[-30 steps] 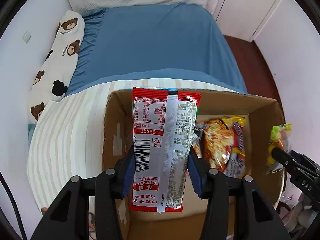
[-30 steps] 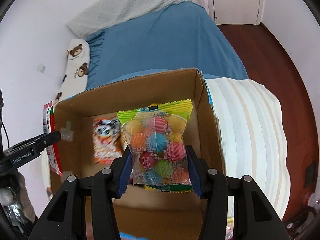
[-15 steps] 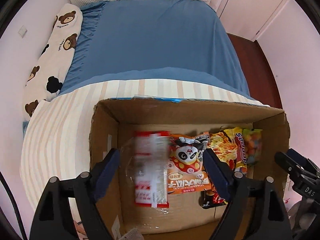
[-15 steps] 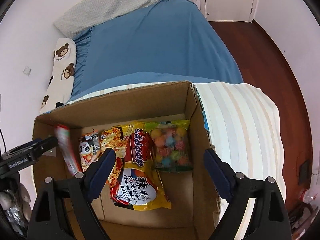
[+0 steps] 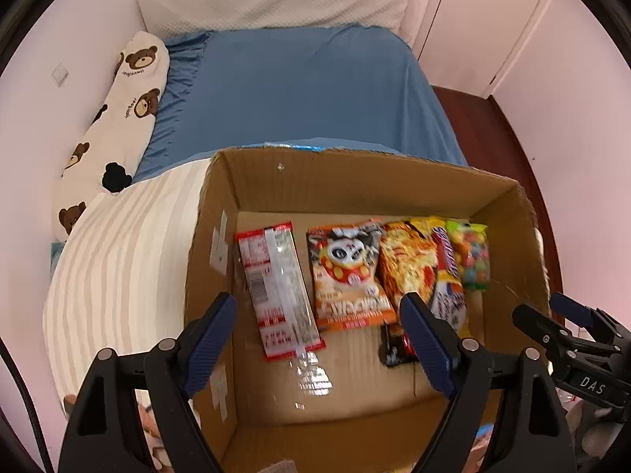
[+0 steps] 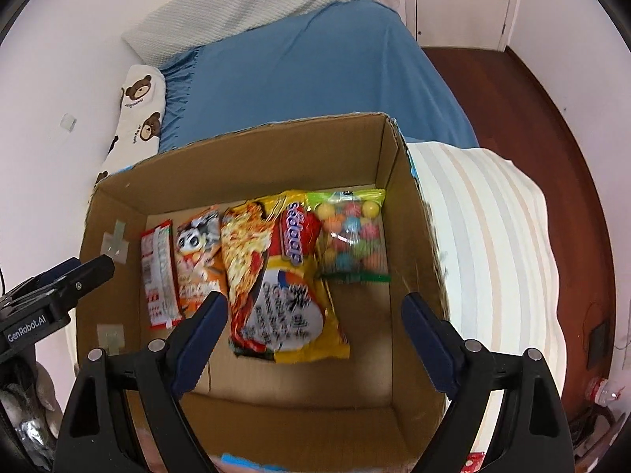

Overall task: Organize snacks
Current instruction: 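Lift both tools out of the box toward the remaining snacks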

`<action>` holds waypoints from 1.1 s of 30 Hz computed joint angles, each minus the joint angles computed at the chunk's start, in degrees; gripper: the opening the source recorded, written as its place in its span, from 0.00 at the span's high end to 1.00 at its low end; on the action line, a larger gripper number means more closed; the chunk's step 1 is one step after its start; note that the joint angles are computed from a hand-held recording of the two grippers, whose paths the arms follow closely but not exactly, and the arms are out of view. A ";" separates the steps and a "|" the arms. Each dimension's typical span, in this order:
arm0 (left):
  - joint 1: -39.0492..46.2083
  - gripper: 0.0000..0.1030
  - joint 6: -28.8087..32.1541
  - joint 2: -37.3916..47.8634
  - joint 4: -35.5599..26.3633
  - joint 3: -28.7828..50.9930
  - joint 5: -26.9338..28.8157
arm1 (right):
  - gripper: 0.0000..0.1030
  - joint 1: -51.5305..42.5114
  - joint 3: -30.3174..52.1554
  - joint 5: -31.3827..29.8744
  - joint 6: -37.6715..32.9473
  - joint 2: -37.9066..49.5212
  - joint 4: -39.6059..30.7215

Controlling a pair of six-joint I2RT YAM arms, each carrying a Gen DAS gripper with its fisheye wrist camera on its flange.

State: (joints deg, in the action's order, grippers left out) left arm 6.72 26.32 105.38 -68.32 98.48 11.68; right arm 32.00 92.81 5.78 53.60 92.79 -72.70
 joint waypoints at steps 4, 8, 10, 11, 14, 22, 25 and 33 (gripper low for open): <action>1.89 0.18 1.99 -5.93 -0.47 -4.35 1.65 | 0.11 5.67 1.22 4.21 3.76 -2.42 -2.92; 4.36 0.18 5.14 -11.89 -1.97 -7.58 3.09 | 0.11 11.62 3.17 8.14 8.93 -4.04 -6.47; 5.48 0.18 6.33 -14.07 -3.06 -8.40 3.92 | 0.11 14.77 4.38 9.70 11.69 -4.67 -8.14; 6.26 0.18 7.11 -15.29 -3.76 -8.88 4.50 | 0.11 15.94 4.91 10.15 12.74 -4.83 -8.78; 8.87 0.18 9.00 -18.47 -6.07 -10.04 6.15 | 0.11 20.15 5.39 11.28 16.77 -5.99 -10.39; 17.92 0.18 15.71 -29.17 -2.55 -26.95 4.25 | 0.11 32.28 -12.70 8.30 34.84 -16.43 -4.98; 18.20 0.18 16.38 -29.81 2.60 -36.07 0.09 | 0.11 34.52 -23.94 4.02 39.81 -19.51 3.80; 11.41 0.18 12.53 -23.11 14.47 -49.00 -5.58 | 0.24 38.54 -38.08 0.35 44.26 -19.11 18.14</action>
State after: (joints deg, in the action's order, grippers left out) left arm 18.13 38.85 82.28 -53.85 49.48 6.10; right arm 70.54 54.73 6.13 97.86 73.68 -54.56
